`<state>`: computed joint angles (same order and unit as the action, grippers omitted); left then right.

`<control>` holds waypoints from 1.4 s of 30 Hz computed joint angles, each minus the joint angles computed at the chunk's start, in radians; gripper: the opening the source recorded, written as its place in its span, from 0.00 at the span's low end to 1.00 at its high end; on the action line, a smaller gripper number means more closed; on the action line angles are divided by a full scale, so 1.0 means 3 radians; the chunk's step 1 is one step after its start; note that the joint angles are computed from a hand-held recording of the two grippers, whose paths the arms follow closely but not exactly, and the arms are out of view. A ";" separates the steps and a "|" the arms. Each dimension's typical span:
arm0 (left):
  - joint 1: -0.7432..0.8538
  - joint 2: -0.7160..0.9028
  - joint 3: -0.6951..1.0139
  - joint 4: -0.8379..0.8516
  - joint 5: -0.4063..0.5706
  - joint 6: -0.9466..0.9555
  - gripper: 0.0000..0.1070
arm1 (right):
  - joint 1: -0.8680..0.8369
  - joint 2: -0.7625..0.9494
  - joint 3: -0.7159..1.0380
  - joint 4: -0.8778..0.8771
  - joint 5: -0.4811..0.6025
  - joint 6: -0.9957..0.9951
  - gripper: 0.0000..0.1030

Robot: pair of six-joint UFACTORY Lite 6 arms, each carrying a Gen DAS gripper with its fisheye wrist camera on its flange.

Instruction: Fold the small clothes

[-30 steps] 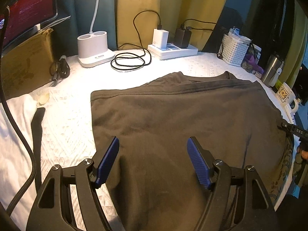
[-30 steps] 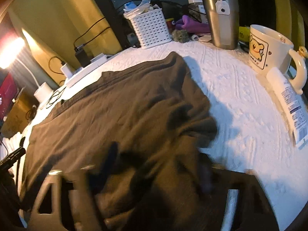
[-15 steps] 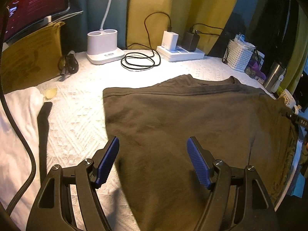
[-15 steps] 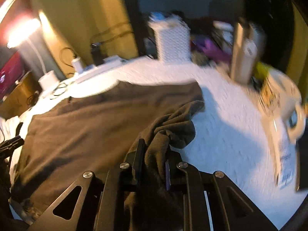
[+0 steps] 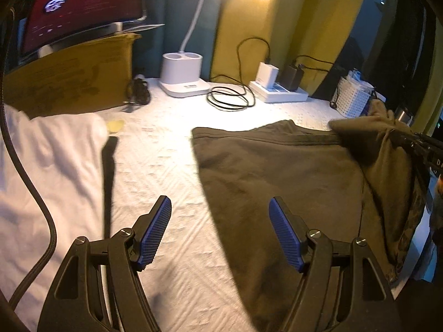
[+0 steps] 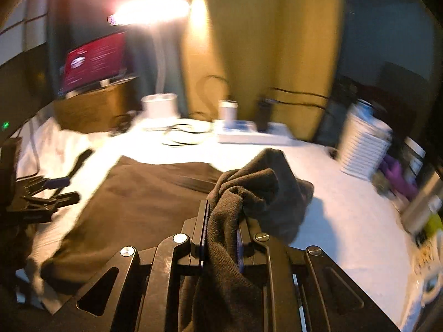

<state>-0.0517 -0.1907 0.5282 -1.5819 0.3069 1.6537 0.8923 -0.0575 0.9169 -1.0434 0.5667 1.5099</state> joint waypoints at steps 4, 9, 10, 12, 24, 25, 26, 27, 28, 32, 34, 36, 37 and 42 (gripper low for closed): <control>0.0263 -0.0207 -0.0125 0.0248 0.0161 -0.0146 0.68 | 0.0208 0.0609 0.0557 0.0096 -0.0187 -0.0171 0.15; 0.0477 -0.0398 -0.0235 0.0448 0.0269 -0.0264 0.68 | 0.0398 0.1331 0.1196 0.0491 -0.0383 -0.0624 0.15; 0.0506 -0.0426 -0.0251 0.0469 0.0285 -0.0273 0.68 | 0.0433 0.1446 0.1281 0.0551 -0.0405 -0.0676 0.15; 0.0574 -0.0490 -0.0286 0.0523 0.0319 -0.0297 0.68 | 0.0465 0.1624 0.1390 0.0745 -0.0511 -0.0818 0.15; 0.0583 -0.0731 -0.0422 0.0865 0.0294 -0.0617 0.68 | 0.0757 0.2219 0.1845 0.2173 -0.0883 -0.2167 0.17; 0.0557 -0.0762 -0.0428 0.0898 0.0285 -0.0666 0.68 | 0.0766 0.2174 0.1784 0.2142 -0.0927 -0.2125 0.25; 0.0519 -0.0793 -0.0428 0.0951 0.0269 -0.0746 0.69 | 0.0774 0.2114 0.1712 0.2086 -0.0966 -0.2059 0.33; 0.0472 -0.0818 -0.0420 0.1012 0.0253 -0.0839 0.69 | 0.0783 0.2030 0.1615 0.1973 -0.0995 -0.1937 0.62; 0.0434 -0.0835 -0.0414 0.1063 0.0240 -0.0915 0.69 | 0.0791 0.1987 0.1564 0.1875 -0.1008 -0.1830 0.88; 0.0205 -0.0835 -0.0384 0.1271 0.0152 -0.1236 0.69 | 0.0781 0.1612 0.1119 0.1389 -0.1081 -0.1280 0.89; 0.0048 -0.0856 -0.0386 0.1426 0.0135 -0.1459 0.69 | 0.0753 0.1346 0.0803 0.0999 -0.1102 -0.0794 0.89; -0.0100 -0.0930 -0.0417 0.1504 0.0164 -0.1575 0.69 | 0.0694 0.1024 0.0438 0.0547 -0.1128 -0.0252 0.89; -0.0215 -0.0980 -0.0434 0.1563 0.0157 -0.1663 0.69 | 0.0666 0.0854 0.0256 0.0360 -0.1111 -0.0016 0.89; -0.0884 -0.1025 -0.0350 0.1896 -0.0085 -0.2210 0.69 | 0.0488 0.0053 -0.0561 -0.0141 -0.0973 0.0691 0.90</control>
<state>-0.3169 -0.4982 0.4233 -1.0130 0.2814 0.9907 1.0387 -0.0417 0.7488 -1.0857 0.2748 1.7171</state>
